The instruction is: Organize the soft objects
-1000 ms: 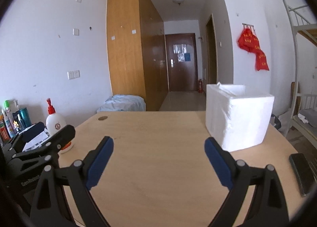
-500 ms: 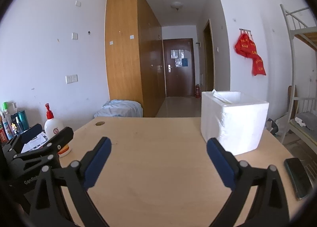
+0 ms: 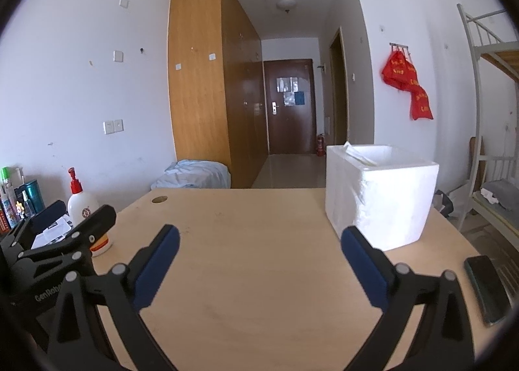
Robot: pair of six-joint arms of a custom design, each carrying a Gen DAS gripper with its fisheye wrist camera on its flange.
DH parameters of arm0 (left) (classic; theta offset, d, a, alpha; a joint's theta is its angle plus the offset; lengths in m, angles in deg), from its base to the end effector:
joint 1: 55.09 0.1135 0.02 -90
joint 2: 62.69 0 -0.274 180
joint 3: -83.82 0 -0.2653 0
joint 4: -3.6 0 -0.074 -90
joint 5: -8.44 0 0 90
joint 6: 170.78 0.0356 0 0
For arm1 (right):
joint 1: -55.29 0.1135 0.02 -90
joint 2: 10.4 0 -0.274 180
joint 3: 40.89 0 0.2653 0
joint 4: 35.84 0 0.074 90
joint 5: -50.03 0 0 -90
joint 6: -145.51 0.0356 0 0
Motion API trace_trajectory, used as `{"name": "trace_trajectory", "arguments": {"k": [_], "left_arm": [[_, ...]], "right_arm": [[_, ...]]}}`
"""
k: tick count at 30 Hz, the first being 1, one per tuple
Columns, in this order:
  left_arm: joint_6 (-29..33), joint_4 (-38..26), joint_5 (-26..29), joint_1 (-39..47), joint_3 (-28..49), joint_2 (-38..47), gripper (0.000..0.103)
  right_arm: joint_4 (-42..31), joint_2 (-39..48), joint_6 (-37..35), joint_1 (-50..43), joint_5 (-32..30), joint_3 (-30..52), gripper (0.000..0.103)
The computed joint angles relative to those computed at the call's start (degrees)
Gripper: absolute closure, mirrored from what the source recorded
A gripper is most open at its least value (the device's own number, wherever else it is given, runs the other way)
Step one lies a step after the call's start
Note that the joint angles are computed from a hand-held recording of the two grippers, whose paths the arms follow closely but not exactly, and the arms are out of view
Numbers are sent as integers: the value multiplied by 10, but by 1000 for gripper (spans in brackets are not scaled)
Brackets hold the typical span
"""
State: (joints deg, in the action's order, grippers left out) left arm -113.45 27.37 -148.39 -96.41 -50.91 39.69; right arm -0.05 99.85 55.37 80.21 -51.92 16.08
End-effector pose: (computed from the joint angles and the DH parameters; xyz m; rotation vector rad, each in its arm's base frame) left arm 0.2442 -0.1711 0.1100 -0.4741 1.7384 0.3438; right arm 0.3390 0.1656 0.1252 -0.5526 1.8166 0.4914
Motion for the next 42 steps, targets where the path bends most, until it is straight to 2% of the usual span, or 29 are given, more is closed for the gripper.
{"name": "trace_trajectory", "arguments": {"k": [42], "left_arm": [[15,22,-5,1,-13,-5,0]], "right_arm": [[-7,0,0,8,17,6,1]]}}
